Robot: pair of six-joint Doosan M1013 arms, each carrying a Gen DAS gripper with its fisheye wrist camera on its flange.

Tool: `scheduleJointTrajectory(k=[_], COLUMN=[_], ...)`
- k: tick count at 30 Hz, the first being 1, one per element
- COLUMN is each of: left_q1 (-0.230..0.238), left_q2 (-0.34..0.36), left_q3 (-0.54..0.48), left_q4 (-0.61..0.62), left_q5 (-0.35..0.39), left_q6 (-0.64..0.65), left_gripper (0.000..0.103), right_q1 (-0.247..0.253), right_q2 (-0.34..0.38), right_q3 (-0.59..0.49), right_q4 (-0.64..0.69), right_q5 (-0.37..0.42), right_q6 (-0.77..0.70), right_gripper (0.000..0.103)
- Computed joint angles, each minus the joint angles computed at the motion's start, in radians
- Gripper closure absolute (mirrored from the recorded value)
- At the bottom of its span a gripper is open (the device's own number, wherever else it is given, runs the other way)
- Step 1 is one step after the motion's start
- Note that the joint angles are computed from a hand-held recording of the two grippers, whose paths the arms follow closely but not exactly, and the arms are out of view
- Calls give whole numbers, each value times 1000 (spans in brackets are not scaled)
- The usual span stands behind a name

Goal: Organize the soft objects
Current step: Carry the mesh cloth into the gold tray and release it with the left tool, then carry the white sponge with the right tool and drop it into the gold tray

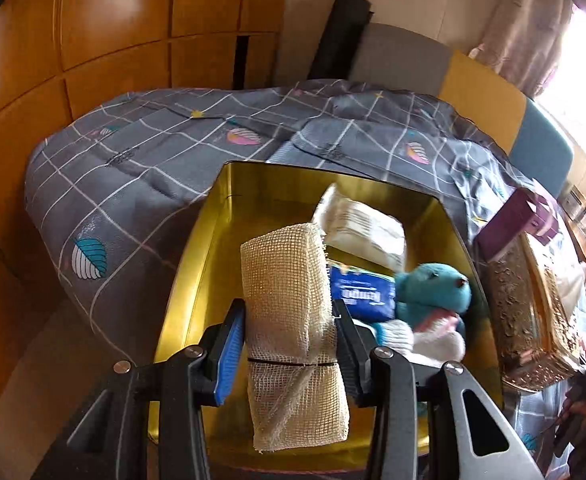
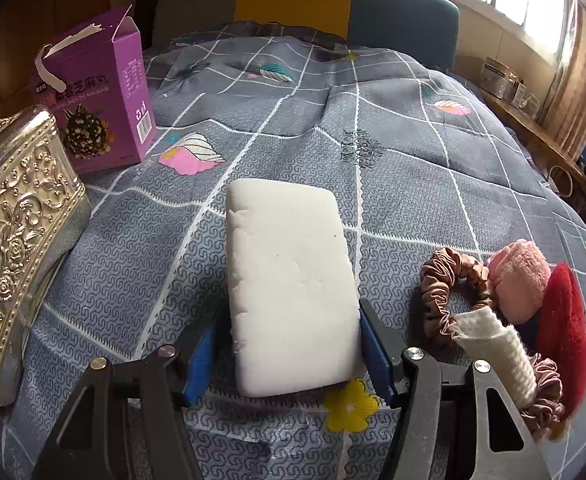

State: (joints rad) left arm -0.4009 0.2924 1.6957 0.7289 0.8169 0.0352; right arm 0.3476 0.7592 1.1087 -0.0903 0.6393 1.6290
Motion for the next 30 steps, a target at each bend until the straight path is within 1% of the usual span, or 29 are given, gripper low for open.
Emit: scheduleJointTrajectory(k=[2,5,8,12,17,21,22,24,25,28,30], left_q1=[14,27,20,4,-20,-46,-52,-62,-66,-79,-87], left_q2=[2,13,20,23,26,24,23,22,24,24,25], left_q3=[6,1,-4,-11,-25,-35,-38,-43,-48,-56,-59], left_q4=[-32,-84,-74,-37,7,60,79,100,109,139,160], left_q5=[-31,-30,-6,39,66,67,67,59,58,54,54], left_q6=[24,63,64,44,57,80,85,102,111,131,142], left_gripper=[59,55,42,42,42,42,42,42,42,42,42], right_q1=[-2,-2,-1,-1,-1,-1,-1,-2,-4,-13,-13], right_q2=[1,2,1,1,2,7,11,29,41,96,127], right_q3=[-2,-3,-2,-2,-2,-16,-29,-75,-106,-238,-320], right_q4=[9,11,10,9,8,6,11,21,30,46,23], right_q5=[1,1,0,-1,0,22,43,113,156,320,380], right_q6=[-4,-4,-2,-2,2,22,31,36,37,62,76], right_gripper=[40,40,40,40,40,40,39,40,44,47,47])
